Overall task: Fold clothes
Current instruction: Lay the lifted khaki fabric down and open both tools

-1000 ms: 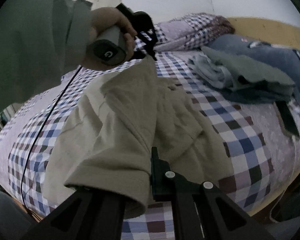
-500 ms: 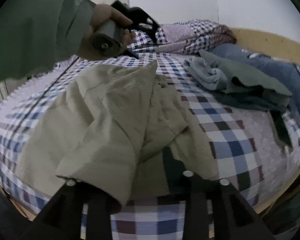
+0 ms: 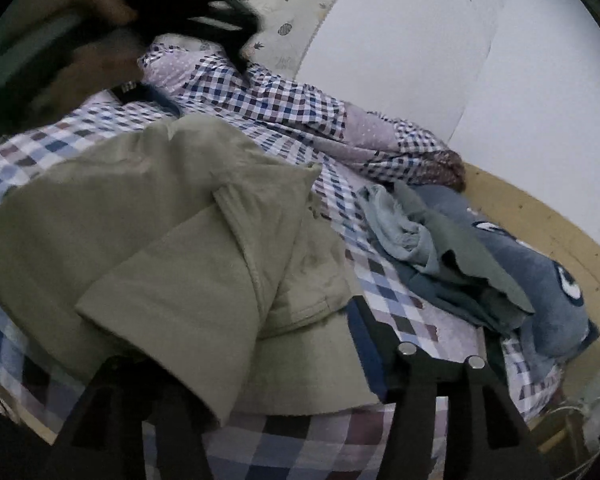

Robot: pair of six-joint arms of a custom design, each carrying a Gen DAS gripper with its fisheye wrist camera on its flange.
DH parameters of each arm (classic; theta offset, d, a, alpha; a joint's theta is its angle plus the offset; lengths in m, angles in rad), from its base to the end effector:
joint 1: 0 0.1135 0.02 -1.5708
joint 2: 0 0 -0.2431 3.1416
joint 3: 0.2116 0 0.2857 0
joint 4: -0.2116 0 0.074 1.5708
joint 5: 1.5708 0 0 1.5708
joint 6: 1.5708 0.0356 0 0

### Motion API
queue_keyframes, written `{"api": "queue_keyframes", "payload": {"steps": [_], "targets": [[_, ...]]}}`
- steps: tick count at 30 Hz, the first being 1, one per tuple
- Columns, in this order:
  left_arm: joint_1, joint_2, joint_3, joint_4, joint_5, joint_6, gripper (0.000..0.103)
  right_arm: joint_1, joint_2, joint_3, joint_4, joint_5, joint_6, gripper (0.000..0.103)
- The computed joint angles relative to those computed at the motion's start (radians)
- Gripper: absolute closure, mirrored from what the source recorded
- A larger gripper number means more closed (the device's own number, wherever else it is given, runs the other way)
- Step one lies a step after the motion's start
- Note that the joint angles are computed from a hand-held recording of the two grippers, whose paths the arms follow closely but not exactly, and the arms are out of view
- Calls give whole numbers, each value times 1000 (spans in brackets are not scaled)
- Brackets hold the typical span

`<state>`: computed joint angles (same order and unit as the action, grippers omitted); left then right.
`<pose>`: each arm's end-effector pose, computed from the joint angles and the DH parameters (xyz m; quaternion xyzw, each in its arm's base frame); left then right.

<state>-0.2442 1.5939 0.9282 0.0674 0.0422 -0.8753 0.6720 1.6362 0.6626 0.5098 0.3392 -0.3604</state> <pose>0.3615 -0.0916 0.1695 -0.2649 0.8433 -0.2639 0.3860 0.2725 0.2016 0.1107 -0.3367 0.7730 -0.0615 0.5341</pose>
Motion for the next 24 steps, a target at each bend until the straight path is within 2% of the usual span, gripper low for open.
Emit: {"api": "queue_keyframes", "payload": {"steps": [2, 5, 7, 8, 10, 13, 17, 19, 24], "targets": [[-22, -12, -39, 23, -25, 16, 21, 11, 6, -13, 38, 25, -15, 42], [-45, 0, -23, -1, -50, 78, 21, 25, 4, -34, 93, 38, -24, 41], [-55, 8, -13, -15, -61, 113, 21, 6, -36, -55, 103, 12, 49, 40], [-55, 5, -26, -1, -56, 110, 21, -13, -62, -59, 79, -13, 106, 39], [-51, 10, -41, 23, -47, 111, 21, -83, -130, -59, -17, -89, 300, 37], [-48, 28, -36, 36, -43, 120, 21, -208, -151, -23, -172, -240, 555, 36], [-58, 37, -21, 22, -62, 142, 21, -303, -128, 1, -255, -351, 716, 36], [-61, 40, -18, 19, -68, 152, 21, -330, -132, 8, -281, -369, 755, 35], [-58, 34, -21, 19, -60, 138, 20, -383, -109, 62, -388, -341, 819, 35]]}}
